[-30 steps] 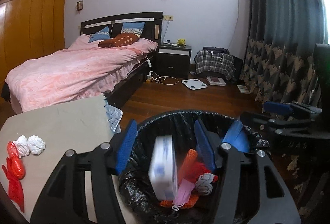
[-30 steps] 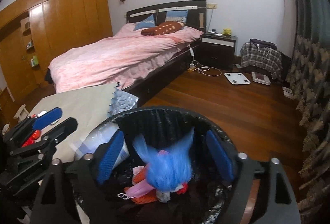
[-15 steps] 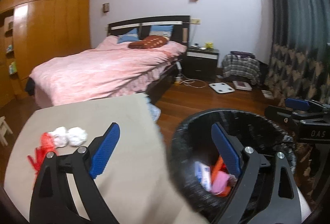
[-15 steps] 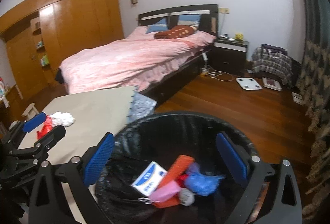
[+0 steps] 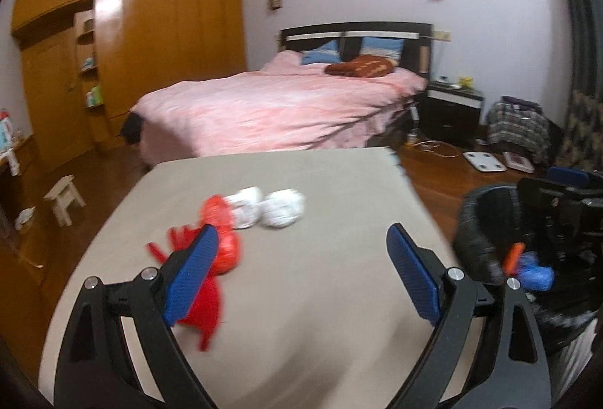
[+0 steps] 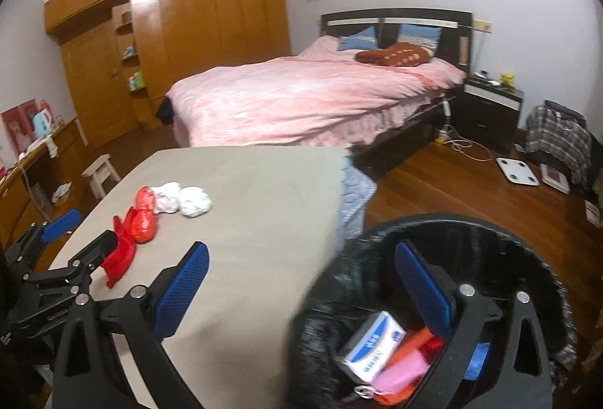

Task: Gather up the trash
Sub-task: 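Grasp the red glove by its cuff with the left tool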

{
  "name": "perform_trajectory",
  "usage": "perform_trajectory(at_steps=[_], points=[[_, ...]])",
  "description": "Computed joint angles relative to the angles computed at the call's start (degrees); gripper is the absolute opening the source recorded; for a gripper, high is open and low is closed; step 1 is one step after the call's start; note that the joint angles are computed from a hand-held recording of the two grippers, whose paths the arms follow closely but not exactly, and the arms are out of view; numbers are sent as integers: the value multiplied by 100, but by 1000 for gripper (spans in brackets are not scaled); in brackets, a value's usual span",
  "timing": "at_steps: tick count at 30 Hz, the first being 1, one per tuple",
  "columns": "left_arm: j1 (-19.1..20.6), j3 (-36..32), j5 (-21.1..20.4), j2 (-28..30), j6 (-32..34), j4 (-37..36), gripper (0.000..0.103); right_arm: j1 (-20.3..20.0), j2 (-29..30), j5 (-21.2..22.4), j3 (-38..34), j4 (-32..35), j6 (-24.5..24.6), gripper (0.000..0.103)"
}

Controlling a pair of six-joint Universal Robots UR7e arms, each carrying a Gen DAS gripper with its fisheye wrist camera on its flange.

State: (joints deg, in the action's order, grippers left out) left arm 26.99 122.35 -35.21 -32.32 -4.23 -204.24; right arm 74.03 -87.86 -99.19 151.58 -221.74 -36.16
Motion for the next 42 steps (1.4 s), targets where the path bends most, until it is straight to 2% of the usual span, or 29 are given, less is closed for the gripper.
perform_trajectory(at_steps=[5,9,13,21,23,26,28,31,34,42], points=[[310,205,320,-199,-61,0,88,275,640,-181,-243,-102,-26,97],[556,226,413,-274,-147,118,80,411,1040,-317,-393,-158,-82,97],[792,269,370,-324,-286,258,67,523,1364,-427,-526,-214,-137,97],[1136,315,186,-425,-711,618,59,637,1783,-544,-700,-196,-216,97],[1210,285,98,-453,-766,718,54,651,1840,-546,-717,-178,-234,97],[1346,215,-156,-518,-853,998,35,679,1936,-562,-739,-185,-274,97],[1409,188,-289,-534,-884,1109,18,691,1970,-570,-752,-168,-282,97],[1462,159,-442,-522,-827,1140,7,684,1992,-569,-764,-140,-279,97],[1422,175,-425,-471,-733,989,3,662,1977,-539,-770,-70,-259,97],[1206,391,-125,-580,-569,419,3,681,1934,-464,-777,16,-239,97]])
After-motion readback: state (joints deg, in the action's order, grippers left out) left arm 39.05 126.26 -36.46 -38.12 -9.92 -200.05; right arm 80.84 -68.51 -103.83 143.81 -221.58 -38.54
